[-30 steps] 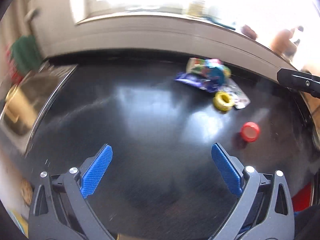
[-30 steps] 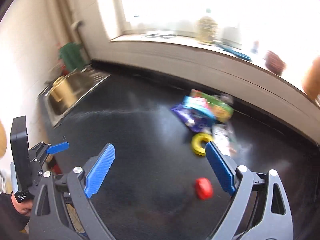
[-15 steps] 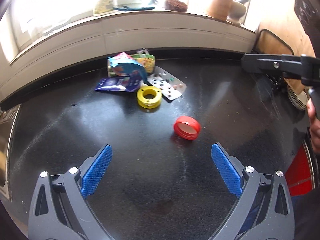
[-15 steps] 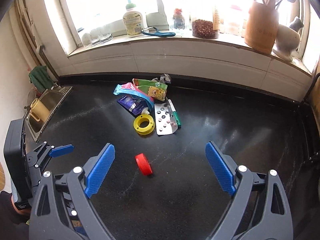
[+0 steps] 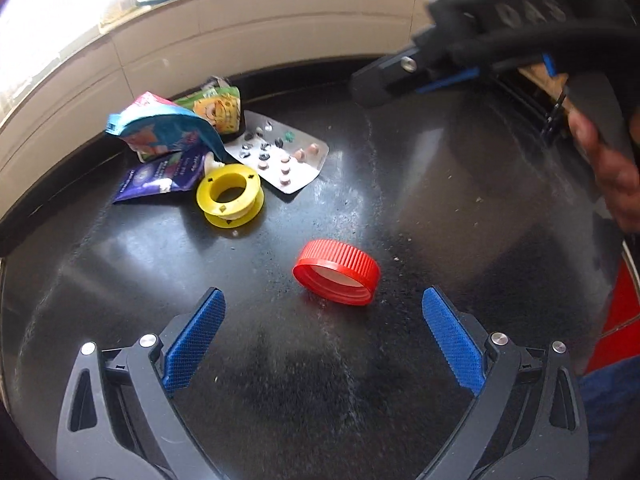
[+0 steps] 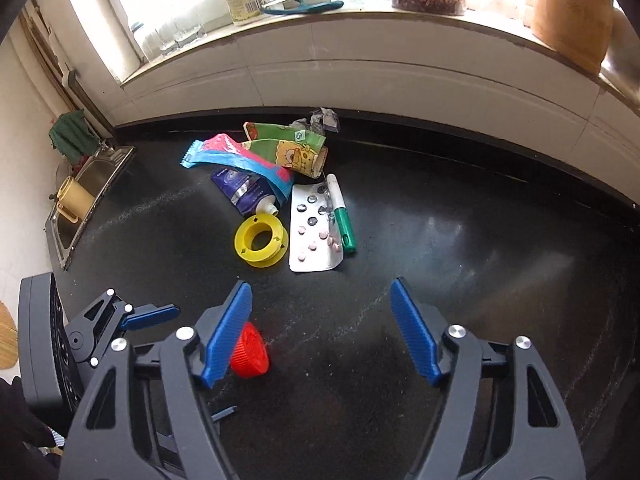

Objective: Collect trash
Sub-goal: 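Swing both open tools back toward the red cap on the counter, then grasp the red cap with left tool while right tool grasps green marker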

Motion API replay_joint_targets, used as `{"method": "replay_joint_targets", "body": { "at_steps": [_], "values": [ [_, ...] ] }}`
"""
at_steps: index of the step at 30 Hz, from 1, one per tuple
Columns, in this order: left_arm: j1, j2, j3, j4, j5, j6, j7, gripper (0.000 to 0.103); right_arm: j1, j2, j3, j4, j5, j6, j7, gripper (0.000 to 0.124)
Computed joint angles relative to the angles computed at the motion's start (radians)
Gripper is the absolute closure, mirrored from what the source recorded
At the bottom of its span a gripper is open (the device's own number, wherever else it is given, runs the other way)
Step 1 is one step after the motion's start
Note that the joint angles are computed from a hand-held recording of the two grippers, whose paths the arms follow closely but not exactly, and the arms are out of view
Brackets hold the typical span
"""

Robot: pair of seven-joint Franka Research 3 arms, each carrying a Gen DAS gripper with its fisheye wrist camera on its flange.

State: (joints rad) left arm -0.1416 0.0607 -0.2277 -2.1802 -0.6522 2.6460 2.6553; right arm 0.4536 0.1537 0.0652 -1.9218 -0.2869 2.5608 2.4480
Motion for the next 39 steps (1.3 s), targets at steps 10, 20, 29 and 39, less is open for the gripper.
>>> {"method": "replay_joint_targets", "body": {
  "at_steps": [10, 20, 29, 39],
  "values": [
    [0.016, 0.119, -0.041, 0.114, 0.071, -0.039, -0.146, 0.017, -0.073, 0.194, -0.028, 0.146, 0.153, -0.044, -0.334, 0.072],
    [0.038, 0.125, -0.061, 0.118, 0.102, -0.069, -0.202, 0.053, -0.059, 0.284, -0.045, 0.232, 0.271, -0.026, -0.507, 0.076],
    [0.046, 0.109, -0.050, 0.121, 0.112, -0.089, -0.221, 0.053, 0.004, 0.291, -0.096, 0.248, 0.196, -0.038, -0.409, 0.110],
    [0.041, 0.000, -0.008, 0.085, 0.072, -0.075, -0.217, 0.053, 0.048, 0.087, -0.093, 0.089, 0.013, -0.045, -0.135, 0.110]
  ]
}}
